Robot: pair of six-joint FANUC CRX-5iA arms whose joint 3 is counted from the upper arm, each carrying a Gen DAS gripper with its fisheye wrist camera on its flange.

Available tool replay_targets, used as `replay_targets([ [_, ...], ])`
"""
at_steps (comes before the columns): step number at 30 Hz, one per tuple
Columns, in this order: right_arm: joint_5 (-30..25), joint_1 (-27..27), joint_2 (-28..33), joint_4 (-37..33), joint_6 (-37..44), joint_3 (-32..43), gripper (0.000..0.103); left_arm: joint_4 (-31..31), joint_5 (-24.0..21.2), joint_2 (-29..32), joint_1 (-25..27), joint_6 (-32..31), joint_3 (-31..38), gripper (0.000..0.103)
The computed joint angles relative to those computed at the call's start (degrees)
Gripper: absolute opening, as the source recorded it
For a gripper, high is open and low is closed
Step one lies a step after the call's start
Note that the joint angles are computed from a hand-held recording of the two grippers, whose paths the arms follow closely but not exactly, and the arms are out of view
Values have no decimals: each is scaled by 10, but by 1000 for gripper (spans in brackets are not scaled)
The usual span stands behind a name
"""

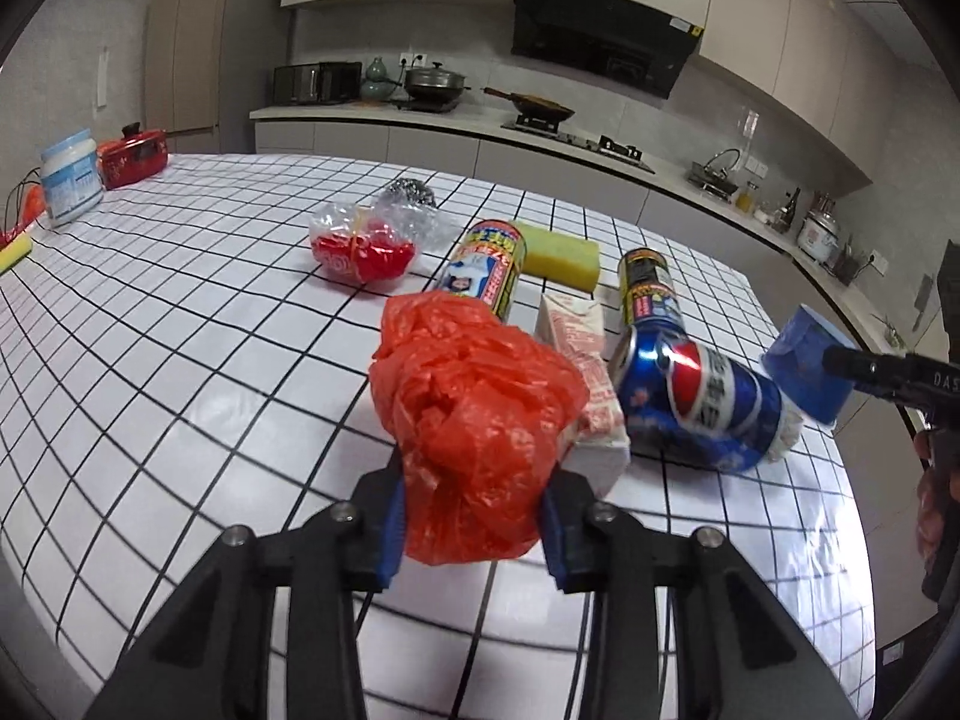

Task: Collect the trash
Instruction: 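Grasp the red plastic bag with the left tool while the right tool holds the bowl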

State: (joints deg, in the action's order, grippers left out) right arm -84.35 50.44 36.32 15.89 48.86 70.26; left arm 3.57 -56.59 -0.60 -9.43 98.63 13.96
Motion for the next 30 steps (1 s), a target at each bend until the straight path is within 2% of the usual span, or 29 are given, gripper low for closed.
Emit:
replay_targets([
  [3, 39, 7, -49, 14, -20, -79, 74, -1, -8, -16, 0, 7, -18, 38],
  [11, 69, 42, -153, 17, -55, -258, 74, -11, -27, -47, -7, 36, -64, 40],
  [12, 71, 45, -159, 12, -54, -273, 74, -13, -31, -46, -8, 43, -66, 48],
  [13, 66, 46, -160, 3, -49, -281, 74, -19, -38, -44, -10, 55, -64, 62],
  [14, 61, 47, -160, -1, -45, -287, 74, -38, -41, -43, -16, 71, -60, 68],
  [15, 68, 48, -164, -5, -44, -299, 73, -60, -47, -41, -23, 87, -51, 79],
  [19, 84, 47, -163, 0, -37, -309, 75, -74, -53, -28, -24, 102, -32, 86],
  [24, 89, 42, -146, 18, -37, -297, 77, -73, -78, 11, -29, 89, 8, 86],
  [26, 89, 43, -139, 30, -32, -294, 77, -75, -76, 16, -31, 92, 13, 78],
  [28, 90, 41, -133, 31, -30, -289, 78, -66, -64, 13, -30, 84, 6, 56],
  [30, 99, 39, -131, 31, -26, -289, 78, -58, -61, 11, -29, 84, 4, 50],
])
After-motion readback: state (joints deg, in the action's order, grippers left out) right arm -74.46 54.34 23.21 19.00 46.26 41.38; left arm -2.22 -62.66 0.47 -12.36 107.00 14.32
